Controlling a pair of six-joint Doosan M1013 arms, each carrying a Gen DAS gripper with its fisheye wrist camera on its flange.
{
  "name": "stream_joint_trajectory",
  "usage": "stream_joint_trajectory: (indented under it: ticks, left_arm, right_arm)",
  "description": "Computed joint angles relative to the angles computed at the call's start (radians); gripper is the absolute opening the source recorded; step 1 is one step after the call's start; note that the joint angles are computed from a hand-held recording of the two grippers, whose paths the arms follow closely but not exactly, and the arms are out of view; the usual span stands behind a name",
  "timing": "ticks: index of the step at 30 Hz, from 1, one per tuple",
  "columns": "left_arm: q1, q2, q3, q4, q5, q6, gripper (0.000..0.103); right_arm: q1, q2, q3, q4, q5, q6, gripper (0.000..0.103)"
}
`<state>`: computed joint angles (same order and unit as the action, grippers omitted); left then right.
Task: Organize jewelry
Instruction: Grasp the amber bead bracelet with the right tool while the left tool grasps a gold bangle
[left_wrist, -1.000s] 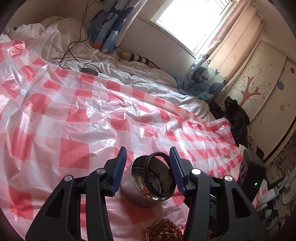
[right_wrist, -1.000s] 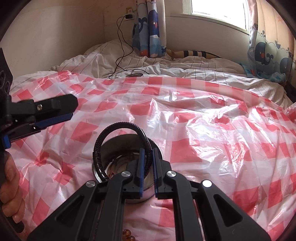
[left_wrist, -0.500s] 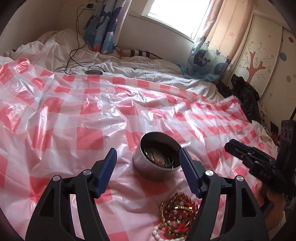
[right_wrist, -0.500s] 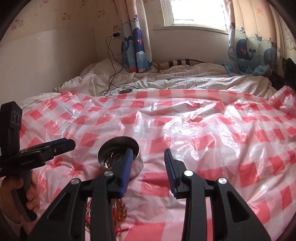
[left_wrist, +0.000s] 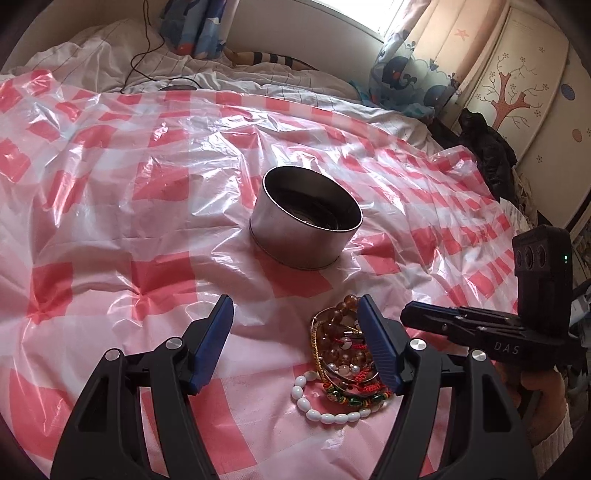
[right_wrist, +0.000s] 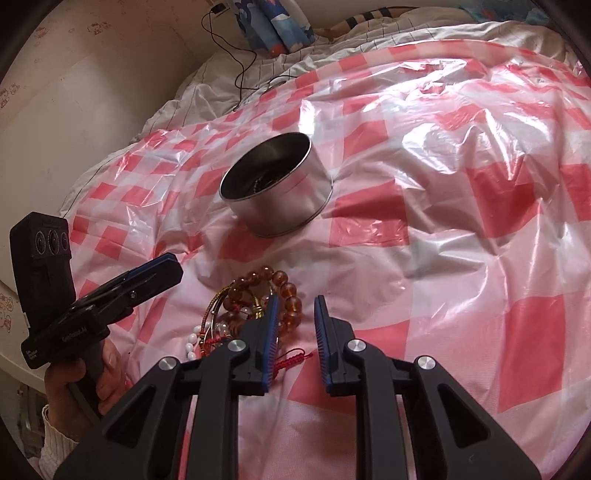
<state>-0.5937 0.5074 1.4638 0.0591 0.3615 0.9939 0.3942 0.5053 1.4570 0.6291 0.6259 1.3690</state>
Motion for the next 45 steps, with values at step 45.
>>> stream_joint_trajectory:
  ticks: [45]
  left_arm:
    - [0.022,-0.003,0.003,-0.197,-0.039,0.149,0.068]
  right_arm:
    - [-0.023,-0.002,0.017,0.217,-0.17,-0.133,0.011]
